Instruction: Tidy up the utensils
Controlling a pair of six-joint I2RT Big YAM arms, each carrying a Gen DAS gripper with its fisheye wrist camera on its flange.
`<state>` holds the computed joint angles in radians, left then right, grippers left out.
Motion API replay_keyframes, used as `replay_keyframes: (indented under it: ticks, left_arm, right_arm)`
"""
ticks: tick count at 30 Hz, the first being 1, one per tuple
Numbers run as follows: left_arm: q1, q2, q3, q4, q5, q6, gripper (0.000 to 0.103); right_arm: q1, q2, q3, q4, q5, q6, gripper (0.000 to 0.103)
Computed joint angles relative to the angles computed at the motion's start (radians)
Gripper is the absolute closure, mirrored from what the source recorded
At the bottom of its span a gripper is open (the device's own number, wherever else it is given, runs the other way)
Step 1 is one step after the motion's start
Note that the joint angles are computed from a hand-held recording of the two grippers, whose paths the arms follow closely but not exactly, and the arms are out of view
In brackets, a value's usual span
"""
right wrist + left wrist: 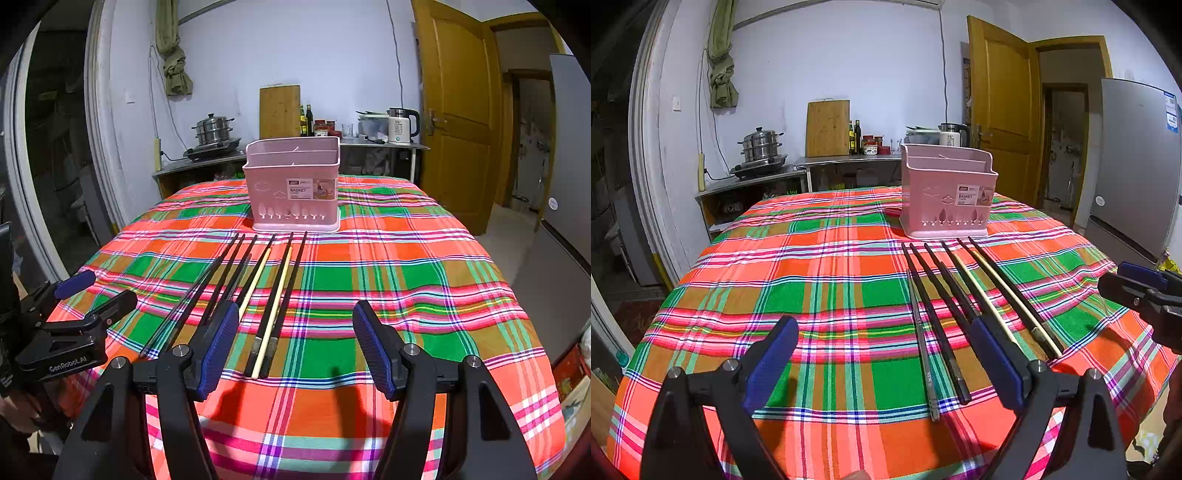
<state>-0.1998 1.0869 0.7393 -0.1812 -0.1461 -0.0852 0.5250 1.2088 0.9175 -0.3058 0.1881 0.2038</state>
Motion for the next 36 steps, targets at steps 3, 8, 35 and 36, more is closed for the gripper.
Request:
replay_keyframes:
  ticks: [3, 8, 35, 36]
  left_arm:
    - [0.001, 0.0, 0.0, -0.001, 0.0, -0.001, 0.007]
    - [0.001, 0.002, -0.004, 0.006, 0.002, 0.0, 0.007]
    - [0.011, 0.023, 0.013, -0.013, 0.005, 0.019, 0.007]
    - [0.012, 0.026, 0.017, -0.018, 0.007, 0.021, 0.007]
  right_arm:
    - [0.001, -0.001, 0.0, -0.001, 0.001, 0.0, 0.038]
    - [0.0, -0.001, 0.0, 0.0, 0.001, 0.0, 0.038]
    - [0.002, 0.029, 0.014, -0.006, -0.003, -0.002, 0.038]
    - [0.002, 0.032, 0.016, -0.007, -0.004, -0.002, 0.038]
